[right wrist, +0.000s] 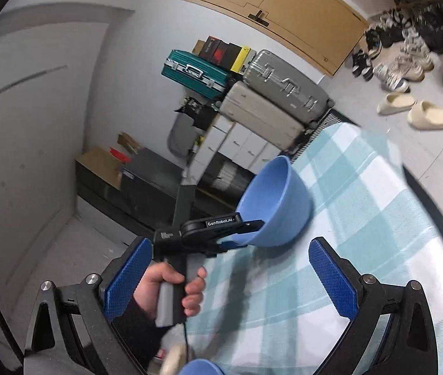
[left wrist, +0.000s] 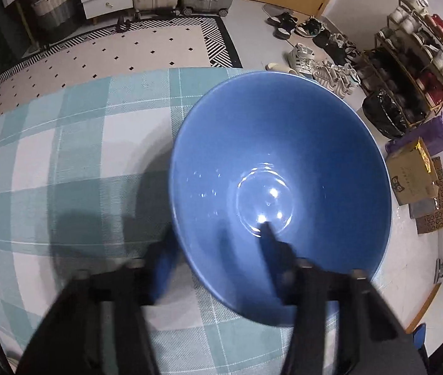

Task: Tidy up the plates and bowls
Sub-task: 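Reach the left gripper to the remaining blue bowl and grasp its rim, then lift the blue bowl with the left gripper off the table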

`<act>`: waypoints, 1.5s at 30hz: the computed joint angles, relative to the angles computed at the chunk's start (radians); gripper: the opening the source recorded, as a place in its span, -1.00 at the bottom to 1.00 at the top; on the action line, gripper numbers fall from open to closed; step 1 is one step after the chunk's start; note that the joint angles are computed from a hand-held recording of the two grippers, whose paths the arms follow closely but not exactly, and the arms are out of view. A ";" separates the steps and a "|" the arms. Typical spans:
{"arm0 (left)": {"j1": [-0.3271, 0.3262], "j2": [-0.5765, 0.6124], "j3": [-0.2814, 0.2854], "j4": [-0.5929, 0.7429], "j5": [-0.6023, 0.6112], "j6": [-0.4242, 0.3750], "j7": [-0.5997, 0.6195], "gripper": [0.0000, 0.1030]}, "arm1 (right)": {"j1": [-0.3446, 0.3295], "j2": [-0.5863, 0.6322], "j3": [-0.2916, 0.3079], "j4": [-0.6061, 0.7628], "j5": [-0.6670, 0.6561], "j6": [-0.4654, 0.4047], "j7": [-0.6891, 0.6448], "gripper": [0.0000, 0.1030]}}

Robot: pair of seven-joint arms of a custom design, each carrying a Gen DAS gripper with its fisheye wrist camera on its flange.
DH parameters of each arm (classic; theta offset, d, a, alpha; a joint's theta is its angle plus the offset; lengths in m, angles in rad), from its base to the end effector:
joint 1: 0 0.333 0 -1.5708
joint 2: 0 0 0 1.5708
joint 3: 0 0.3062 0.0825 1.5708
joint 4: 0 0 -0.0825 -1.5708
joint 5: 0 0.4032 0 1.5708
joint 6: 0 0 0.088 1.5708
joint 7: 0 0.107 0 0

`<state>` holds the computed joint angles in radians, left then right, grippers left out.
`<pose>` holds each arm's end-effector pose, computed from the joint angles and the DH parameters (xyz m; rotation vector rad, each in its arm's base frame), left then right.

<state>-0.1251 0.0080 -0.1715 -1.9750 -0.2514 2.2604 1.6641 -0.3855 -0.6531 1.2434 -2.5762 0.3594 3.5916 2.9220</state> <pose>0.5735 -0.1820 0.4746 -1.8859 2.4439 -0.5463 0.3076 0.3695 0.4750 -0.8549 1.5310 -0.0781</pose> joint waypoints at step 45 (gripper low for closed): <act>0.049 -0.379 0.097 -0.348 -0.039 -0.200 0.241 -0.86 | 0.212 -0.151 -0.193 0.224 -0.483 -0.776 0.336 0.98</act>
